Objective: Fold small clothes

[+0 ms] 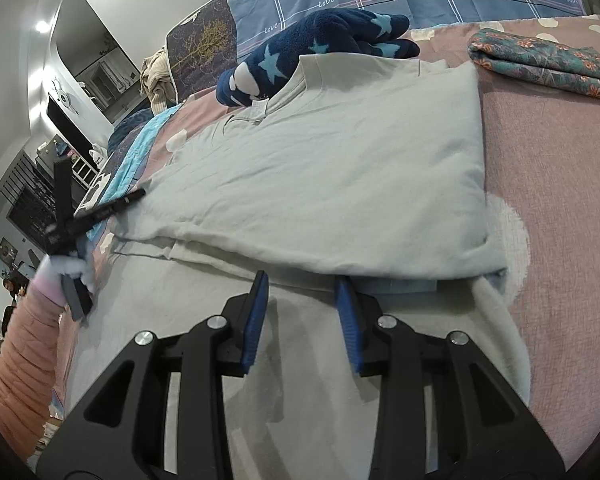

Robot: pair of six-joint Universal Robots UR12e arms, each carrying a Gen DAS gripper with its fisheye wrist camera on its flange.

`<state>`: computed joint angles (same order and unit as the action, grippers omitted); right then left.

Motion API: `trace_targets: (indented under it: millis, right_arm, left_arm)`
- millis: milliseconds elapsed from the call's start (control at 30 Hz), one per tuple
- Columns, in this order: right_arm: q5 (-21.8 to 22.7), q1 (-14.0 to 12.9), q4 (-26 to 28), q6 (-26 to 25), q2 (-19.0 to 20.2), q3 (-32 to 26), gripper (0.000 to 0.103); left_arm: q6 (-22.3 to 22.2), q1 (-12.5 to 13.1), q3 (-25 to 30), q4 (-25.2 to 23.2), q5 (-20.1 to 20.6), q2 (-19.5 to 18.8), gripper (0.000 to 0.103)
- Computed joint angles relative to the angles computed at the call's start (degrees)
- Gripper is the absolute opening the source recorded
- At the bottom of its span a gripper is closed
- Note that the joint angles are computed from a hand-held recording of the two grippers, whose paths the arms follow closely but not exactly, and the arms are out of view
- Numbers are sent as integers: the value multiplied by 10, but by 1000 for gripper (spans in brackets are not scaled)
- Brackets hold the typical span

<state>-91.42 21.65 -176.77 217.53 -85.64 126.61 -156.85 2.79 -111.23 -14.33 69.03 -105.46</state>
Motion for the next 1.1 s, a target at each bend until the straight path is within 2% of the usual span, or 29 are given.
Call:
trace_targets:
  millis: [100,167,233,267,300,333,367,400,433,467,533,600,700,733,767,800,833,867,933,967,1000,1033,1067,1100]
  right_arm:
    - [0,0,0,0,0,0,35]
    - [1,0,-2,1,0,1,35]
    - [2,-1,-5,2,0,1,35]
    - [4,-1,-7,3,0,2,35]
    - [5,-1,-7,3,0,2,35]
    - [4,-1,-6,4,0,2,35]
    - [1,0,-5,3,0,1,35]
    - [-3,2,0,4,0,0,32]
    - [-11,4,10,6,-2,-2,26]
    - [-27,8,30,9,-6,-5,22]
    - [-74,17,75,23,-20,-7,17]
    - [-116,25,112,47,-40,-1,17]
    - [-143,30,159,64,-71,8,17]
    - [-153,33,161,66,-77,10,18]
    - [-167,38,160,63,-82,8,20]
    - [-172,39,151,56,-84,8,20]
    - [-176,40,139,50,-83,7,20]
    - [-176,40,124,40,-80,4,20]
    - [-180,40,90,16,-63,-8,20]
    - [-177,40,81,7,-56,-13,20]
    - [-167,36,90,-5,-47,-21,20]
    - [-170,35,121,-7,-40,-31,21]
    - [-186,36,176,2,-31,-44,21]
    - [-192,32,209,11,-23,-45,18]
  left_arm:
    - [-15,4,-1,-8,-4,7,23]
    - [-23,10,-8,2,-21,18,36]
    - [-12,14,-22,6,-43,32,38]
    - [1,12,-29,1,-43,41,43]
    - [18,9,-34,-6,-35,44,46]
    - [40,2,-37,-14,-10,45,49]
    - [60,-8,-38,-23,33,41,50]
    - [73,-10,-43,-21,52,34,53]
    - [62,-7,-50,0,47,35,55]
    - [53,-1,-51,-3,38,37,57]
    - [33,6,-52,-19,35,45,57]
    - [43,9,-60,-11,34,54,56]
    - [47,20,-78,14,-16,75,55]
    - [45,22,-79,19,-36,79,49]
    - [46,24,-80,19,-58,82,37]
    - [48,25,-79,12,-80,83,29]
    - [52,23,-73,-7,-101,82,17]
    - [57,19,-69,-23,-107,79,15]
    - [61,2,-63,-34,-83,68,15]
    - [64,-8,-56,-62,-61,58,15]
    - [64,-16,-54,-72,-44,48,15]
    - [64,-16,-57,-57,-46,46,15]
    - [63,-15,-56,-62,-48,48,15]
    - [64,-14,-56,-66,-51,49,15]
